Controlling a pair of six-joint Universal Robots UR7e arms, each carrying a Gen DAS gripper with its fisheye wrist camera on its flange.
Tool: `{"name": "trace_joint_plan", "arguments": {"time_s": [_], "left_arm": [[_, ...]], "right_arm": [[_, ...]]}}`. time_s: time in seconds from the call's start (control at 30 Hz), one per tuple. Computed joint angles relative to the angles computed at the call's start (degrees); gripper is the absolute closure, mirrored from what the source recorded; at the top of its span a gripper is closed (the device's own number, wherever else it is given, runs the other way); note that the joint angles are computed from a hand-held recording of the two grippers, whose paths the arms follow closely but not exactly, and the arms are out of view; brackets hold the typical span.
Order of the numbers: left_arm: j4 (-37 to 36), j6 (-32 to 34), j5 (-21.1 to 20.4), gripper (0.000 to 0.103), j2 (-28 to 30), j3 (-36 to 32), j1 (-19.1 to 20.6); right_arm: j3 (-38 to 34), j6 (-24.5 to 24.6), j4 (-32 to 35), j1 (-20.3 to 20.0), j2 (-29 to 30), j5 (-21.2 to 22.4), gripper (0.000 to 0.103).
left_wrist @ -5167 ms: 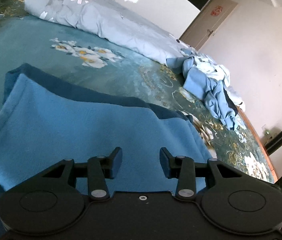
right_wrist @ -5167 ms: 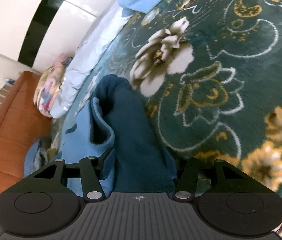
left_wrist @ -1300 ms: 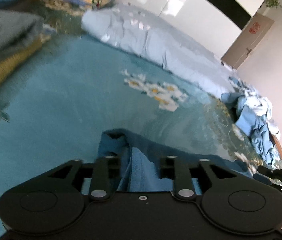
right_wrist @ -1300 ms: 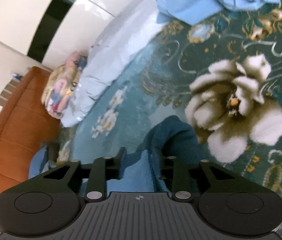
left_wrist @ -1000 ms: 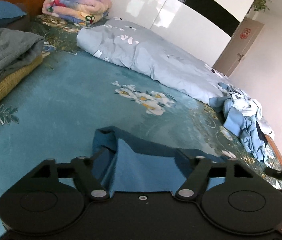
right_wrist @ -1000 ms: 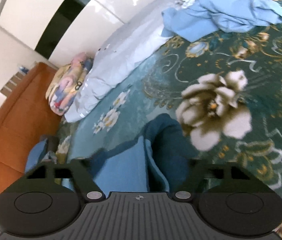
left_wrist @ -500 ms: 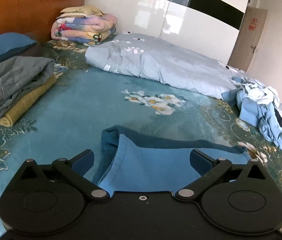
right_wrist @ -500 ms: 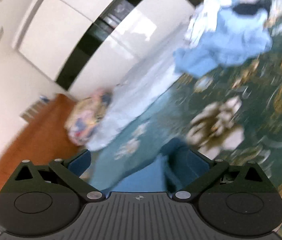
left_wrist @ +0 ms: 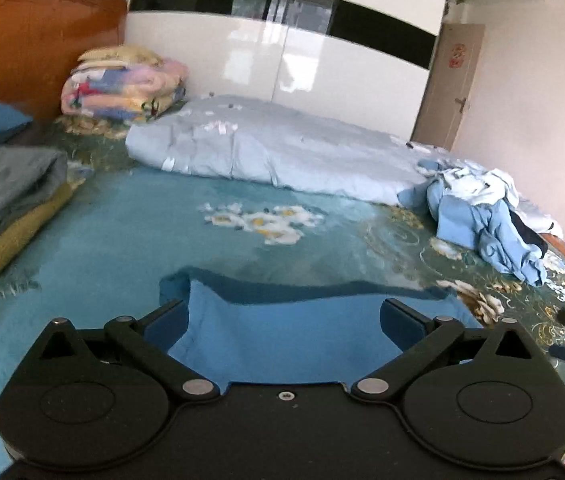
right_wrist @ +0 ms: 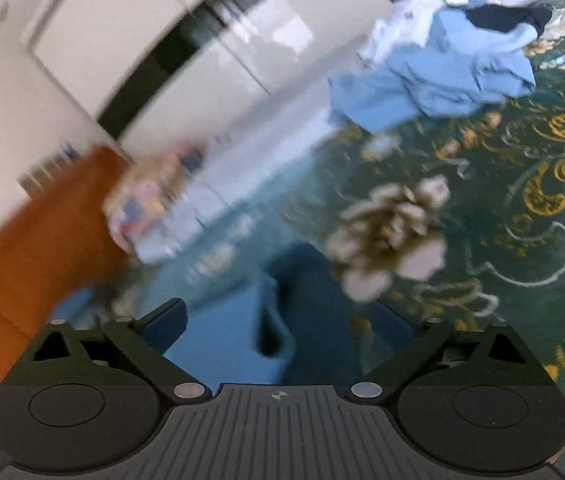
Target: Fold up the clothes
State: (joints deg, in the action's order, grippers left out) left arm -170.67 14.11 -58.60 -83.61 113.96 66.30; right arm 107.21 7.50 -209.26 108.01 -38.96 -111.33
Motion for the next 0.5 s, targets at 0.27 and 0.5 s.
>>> {"name": "trace_joint_plan", "arguments": {"time_s": [0.27, 0.5], "left_arm": [[14.31, -8.65, -3.44, 0.018, 1.24, -4.07, 1.36], [20.68, -13.78, -10.13, 0.079, 3.49, -7.3, 3.58]], "right_arm": [[-1.98, -1.17, 10.36, -3.04, 0.64, -0.44, 0.016], [-2.76, 0.82, 11.69, -6.12, 0.4, 8.28, 0.034]]}}
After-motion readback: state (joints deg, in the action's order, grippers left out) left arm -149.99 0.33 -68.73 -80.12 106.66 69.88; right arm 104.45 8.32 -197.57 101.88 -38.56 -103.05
